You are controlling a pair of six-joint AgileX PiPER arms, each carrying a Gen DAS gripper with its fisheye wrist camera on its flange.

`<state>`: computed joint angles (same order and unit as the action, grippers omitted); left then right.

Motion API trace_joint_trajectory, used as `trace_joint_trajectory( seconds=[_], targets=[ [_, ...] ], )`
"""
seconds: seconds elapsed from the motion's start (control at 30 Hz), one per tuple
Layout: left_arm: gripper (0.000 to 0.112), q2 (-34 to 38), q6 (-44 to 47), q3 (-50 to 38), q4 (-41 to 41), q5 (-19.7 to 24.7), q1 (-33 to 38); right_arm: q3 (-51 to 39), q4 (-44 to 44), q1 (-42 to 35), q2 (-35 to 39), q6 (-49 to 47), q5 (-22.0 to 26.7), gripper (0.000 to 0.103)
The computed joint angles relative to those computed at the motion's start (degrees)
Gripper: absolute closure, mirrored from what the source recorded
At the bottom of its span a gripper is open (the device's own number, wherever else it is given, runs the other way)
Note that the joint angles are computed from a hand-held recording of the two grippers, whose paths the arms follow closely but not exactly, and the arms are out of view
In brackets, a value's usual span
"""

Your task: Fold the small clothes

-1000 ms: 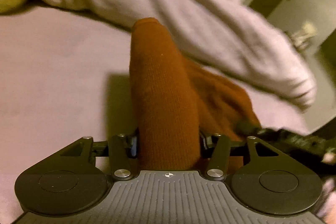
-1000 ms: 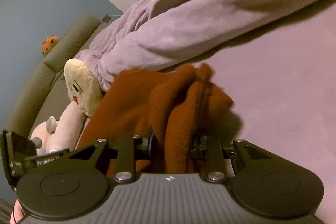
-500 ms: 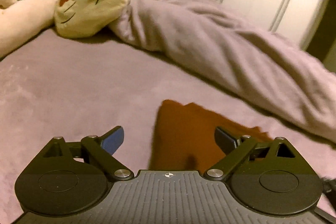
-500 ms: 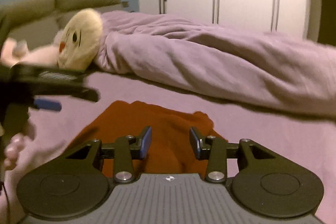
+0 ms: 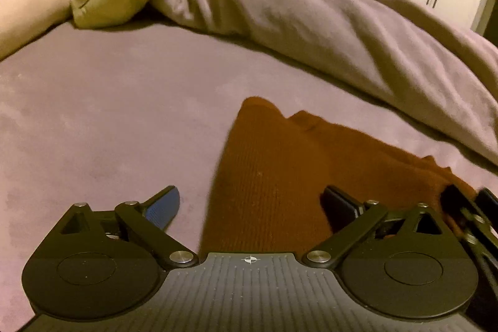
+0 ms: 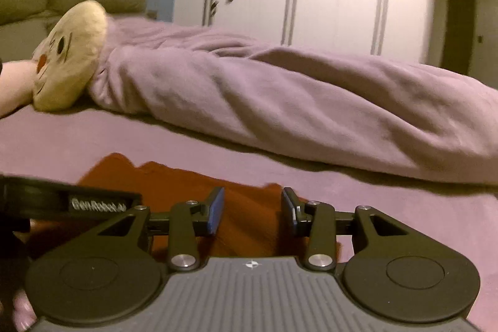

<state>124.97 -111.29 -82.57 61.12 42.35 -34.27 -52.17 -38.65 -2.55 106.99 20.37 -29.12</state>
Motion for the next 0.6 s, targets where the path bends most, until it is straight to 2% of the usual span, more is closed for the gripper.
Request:
trace_joint_trajectory(
  seconds=[0.07,0.13,0.23,0.33,0.37,0.4,0.47,0.6],
  targets=[
    [0.010,0.7,-3.7,1.0,3.7,0.9,-1.1,1.7,3.1,-1.4,1.5,-1.9,-4.3,0.064],
    [0.010,1.3,-7.2,1.9,6.8,2.1,-2.2,2.5,4.1,-1.7,2.5,-3.5,-6.6,0.063],
    [0.010,2.2,-5.3,0.3,5.4,3.2,-2.3,1.6,7.0,-0.5,4.1,-7.5,-5.9,0.063],
    [0.010,1.3,-2.2,-0.1,2.6,2.9,-1.9,0.4,4.7,-0.5,3.5,-4.7,-3.1,0.061],
    [0.010,-0.5,-1.6,1.5,1.8,1.9,-1.9,0.3,3.6,-0.5,2.8,-3.5,-2.0,0.057],
    [0.010,-2.6,-0.2,3.0,0.1,1.4,-2.1,0.4,1.5,-0.7,1.6,-1.3,-0.6,0.054],
    [0.010,-8.9,1.7,8.1,-1.8,1.3,-4.5,1.0,-6.4,-1.6,-2.5,6.9,2.5,0.033],
    [0.010,-15.9,0.5,16.1,-1.9,4.5,-11.6,9.1,-20.1,-7.0,-13.2,12.6,1.2,0.028]
  ],
)
